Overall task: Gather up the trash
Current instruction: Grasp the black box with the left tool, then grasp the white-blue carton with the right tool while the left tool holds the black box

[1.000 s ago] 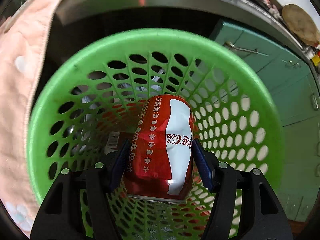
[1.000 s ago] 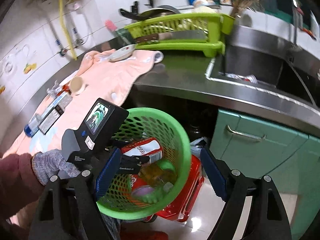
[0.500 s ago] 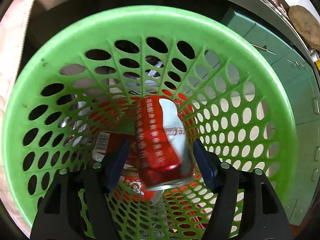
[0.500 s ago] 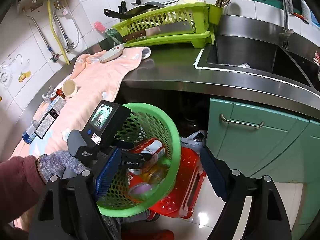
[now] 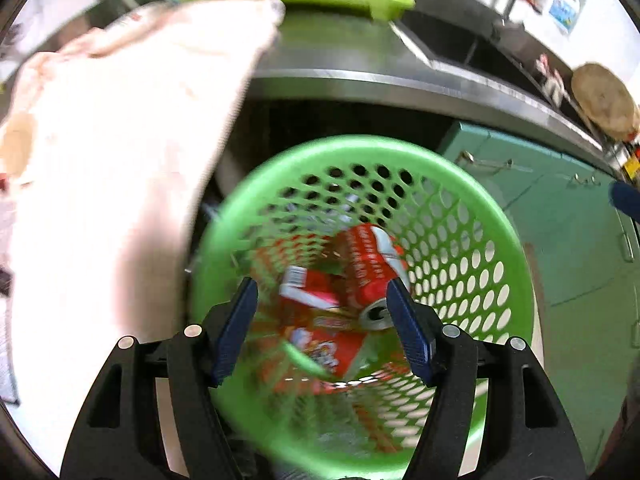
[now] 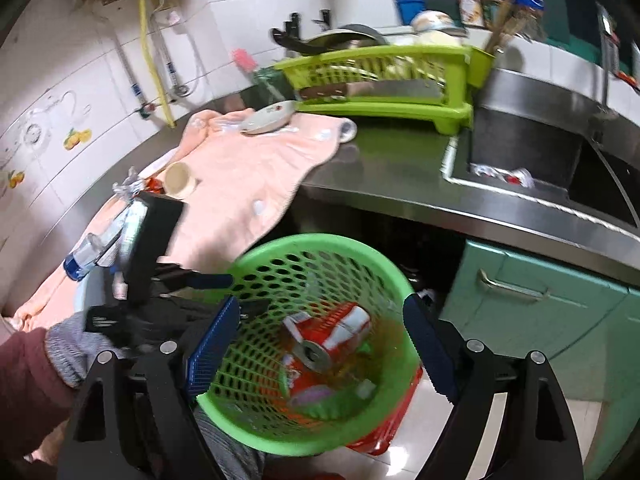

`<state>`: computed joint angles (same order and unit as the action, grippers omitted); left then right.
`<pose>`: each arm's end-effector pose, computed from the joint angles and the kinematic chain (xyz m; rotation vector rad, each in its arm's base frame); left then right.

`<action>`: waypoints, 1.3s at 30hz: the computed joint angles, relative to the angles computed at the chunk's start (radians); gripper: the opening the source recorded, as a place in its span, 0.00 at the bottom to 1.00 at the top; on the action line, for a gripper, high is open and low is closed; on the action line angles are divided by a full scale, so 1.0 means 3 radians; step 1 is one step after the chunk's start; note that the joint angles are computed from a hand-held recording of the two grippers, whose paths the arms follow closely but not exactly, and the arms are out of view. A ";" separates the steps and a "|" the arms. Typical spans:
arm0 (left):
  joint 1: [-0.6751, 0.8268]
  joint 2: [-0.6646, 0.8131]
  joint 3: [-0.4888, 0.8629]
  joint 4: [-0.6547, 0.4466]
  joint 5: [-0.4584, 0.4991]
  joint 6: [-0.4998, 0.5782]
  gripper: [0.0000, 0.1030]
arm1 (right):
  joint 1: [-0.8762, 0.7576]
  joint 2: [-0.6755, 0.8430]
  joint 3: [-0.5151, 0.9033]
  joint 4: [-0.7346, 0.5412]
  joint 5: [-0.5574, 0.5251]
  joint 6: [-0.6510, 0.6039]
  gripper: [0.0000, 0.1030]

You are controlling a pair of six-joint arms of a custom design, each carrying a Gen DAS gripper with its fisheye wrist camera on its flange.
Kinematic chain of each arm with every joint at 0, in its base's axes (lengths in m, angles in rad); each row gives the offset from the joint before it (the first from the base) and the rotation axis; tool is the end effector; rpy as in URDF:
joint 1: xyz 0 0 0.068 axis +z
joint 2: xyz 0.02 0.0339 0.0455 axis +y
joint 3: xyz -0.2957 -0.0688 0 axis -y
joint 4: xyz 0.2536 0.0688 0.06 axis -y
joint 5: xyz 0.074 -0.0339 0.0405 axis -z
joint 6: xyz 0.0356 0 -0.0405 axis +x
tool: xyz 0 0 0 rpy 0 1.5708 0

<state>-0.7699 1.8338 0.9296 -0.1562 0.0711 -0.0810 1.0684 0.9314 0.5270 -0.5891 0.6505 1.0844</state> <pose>0.2526 -0.2485 0.1413 0.9286 2.5149 -0.3755 0.0941 0.1265 0.2204 0.2488 2.2986 0.2332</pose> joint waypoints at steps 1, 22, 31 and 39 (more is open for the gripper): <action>0.0089 -0.0204 -0.0138 0.0020 -0.0019 0.0028 0.64 | -0.0004 0.0068 0.0037 0.0057 -0.0013 -0.0044 0.79; 0.2355 -0.1135 -0.0566 0.0070 0.0075 0.1089 0.63 | -0.0314 0.1868 0.1149 0.1295 -0.0804 -0.1137 0.79; 0.2397 -0.0648 -0.0452 0.0136 0.0262 0.1065 0.35 | -0.0417 0.2251 0.1525 0.1300 -0.0998 -0.1287 0.78; 0.2588 -0.0880 -0.0657 0.0127 0.0458 0.1082 0.18 | -0.0559 0.2718 0.2153 0.1108 -0.1187 -0.1269 0.78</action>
